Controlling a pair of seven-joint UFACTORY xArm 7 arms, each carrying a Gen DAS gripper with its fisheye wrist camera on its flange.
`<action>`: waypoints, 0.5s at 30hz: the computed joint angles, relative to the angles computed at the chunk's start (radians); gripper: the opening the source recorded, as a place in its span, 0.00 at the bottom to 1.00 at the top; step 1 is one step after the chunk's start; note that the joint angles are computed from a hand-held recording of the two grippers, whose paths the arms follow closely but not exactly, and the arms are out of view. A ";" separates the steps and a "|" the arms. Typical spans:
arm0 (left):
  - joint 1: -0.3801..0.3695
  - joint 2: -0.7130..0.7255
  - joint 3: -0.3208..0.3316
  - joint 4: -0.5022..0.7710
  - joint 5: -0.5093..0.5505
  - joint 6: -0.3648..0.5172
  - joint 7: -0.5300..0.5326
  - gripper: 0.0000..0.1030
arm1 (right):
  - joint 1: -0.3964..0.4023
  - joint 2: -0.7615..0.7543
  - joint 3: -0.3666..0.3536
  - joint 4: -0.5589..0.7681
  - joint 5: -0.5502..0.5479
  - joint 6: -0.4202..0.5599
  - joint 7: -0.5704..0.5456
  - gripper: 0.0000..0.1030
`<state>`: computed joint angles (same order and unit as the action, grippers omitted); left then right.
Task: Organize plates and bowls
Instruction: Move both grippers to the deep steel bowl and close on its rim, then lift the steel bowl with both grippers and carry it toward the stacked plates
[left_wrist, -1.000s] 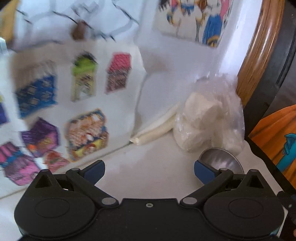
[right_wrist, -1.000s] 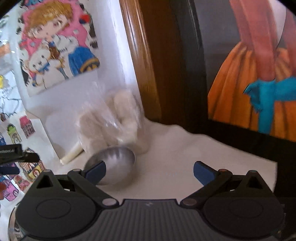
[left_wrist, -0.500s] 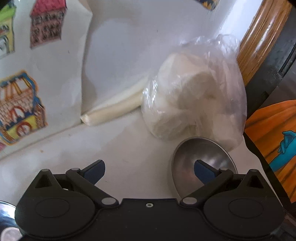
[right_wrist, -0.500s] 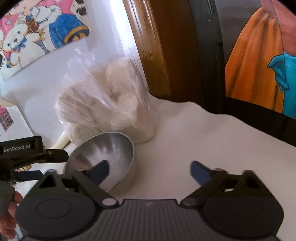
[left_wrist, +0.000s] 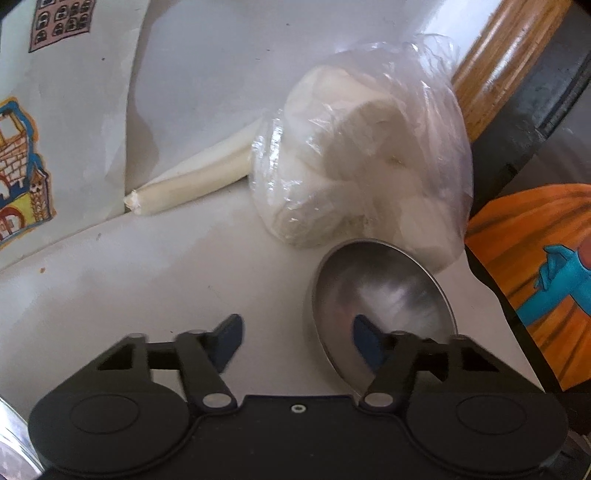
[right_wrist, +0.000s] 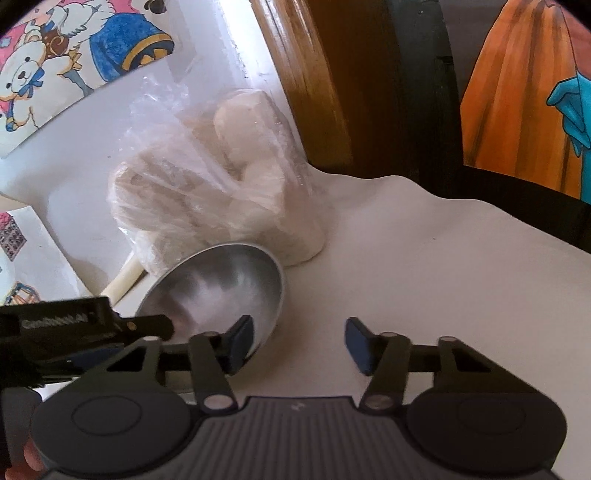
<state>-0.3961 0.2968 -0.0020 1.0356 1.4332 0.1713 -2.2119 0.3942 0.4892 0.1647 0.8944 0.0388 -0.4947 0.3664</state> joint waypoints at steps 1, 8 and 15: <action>0.003 0.001 0.001 -0.001 0.008 -0.018 -0.001 0.53 | -0.001 -0.001 0.003 -0.001 -0.002 0.000 0.002 0.50; 0.027 0.013 -0.001 0.012 0.190 -0.108 -0.164 0.25 | -0.029 -0.009 0.034 -0.015 -0.029 -0.005 0.050 0.32; 0.059 -0.097 -0.083 -0.076 0.239 -0.025 -0.173 0.22 | 0.056 -0.061 -0.004 -0.064 0.040 -0.029 0.004 0.22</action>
<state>-0.3367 0.1996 -0.0854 0.9592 1.6720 0.1463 -2.3844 0.4502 0.4287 0.1612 0.8308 0.0788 -0.5239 0.3702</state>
